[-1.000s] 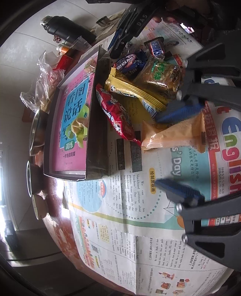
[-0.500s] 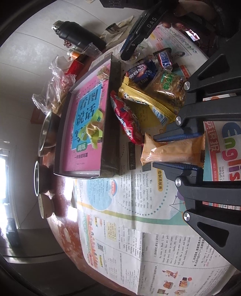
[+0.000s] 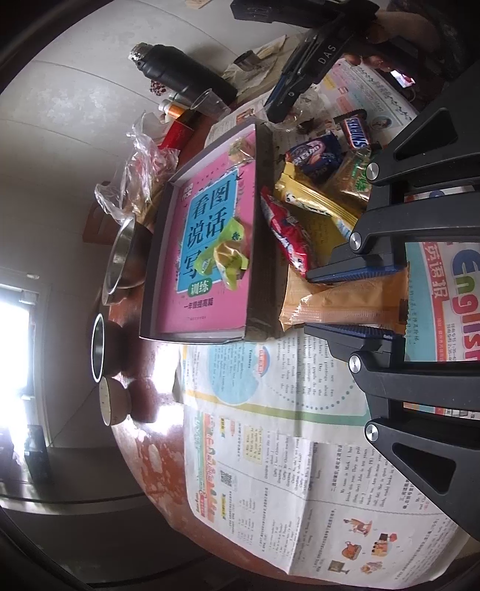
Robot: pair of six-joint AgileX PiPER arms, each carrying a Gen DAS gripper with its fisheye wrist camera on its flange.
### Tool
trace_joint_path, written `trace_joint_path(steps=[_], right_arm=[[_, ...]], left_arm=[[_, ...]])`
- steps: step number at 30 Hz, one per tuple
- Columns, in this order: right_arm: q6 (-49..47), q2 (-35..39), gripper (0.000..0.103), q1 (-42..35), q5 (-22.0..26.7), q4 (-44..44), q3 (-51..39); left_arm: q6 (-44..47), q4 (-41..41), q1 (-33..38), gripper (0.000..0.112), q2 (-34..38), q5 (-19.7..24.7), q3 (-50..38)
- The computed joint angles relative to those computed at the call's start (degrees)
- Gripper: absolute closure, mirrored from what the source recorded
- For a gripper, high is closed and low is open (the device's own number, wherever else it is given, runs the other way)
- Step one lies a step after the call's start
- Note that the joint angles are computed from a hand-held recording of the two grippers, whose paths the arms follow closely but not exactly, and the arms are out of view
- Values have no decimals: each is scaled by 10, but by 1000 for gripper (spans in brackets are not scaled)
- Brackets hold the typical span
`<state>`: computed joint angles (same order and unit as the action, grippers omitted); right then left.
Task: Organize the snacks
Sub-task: 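Carry wafer pack and red candy into the tray and release both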
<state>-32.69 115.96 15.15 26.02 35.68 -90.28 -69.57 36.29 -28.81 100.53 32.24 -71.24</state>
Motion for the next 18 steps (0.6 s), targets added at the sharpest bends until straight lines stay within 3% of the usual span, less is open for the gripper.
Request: trace_joint_path(steps=[18], right_arm=[[32, 32, 69, -5, 18, -21, -63]], left_arm=[[114, -71, 26, 91, 86, 20, -136]])
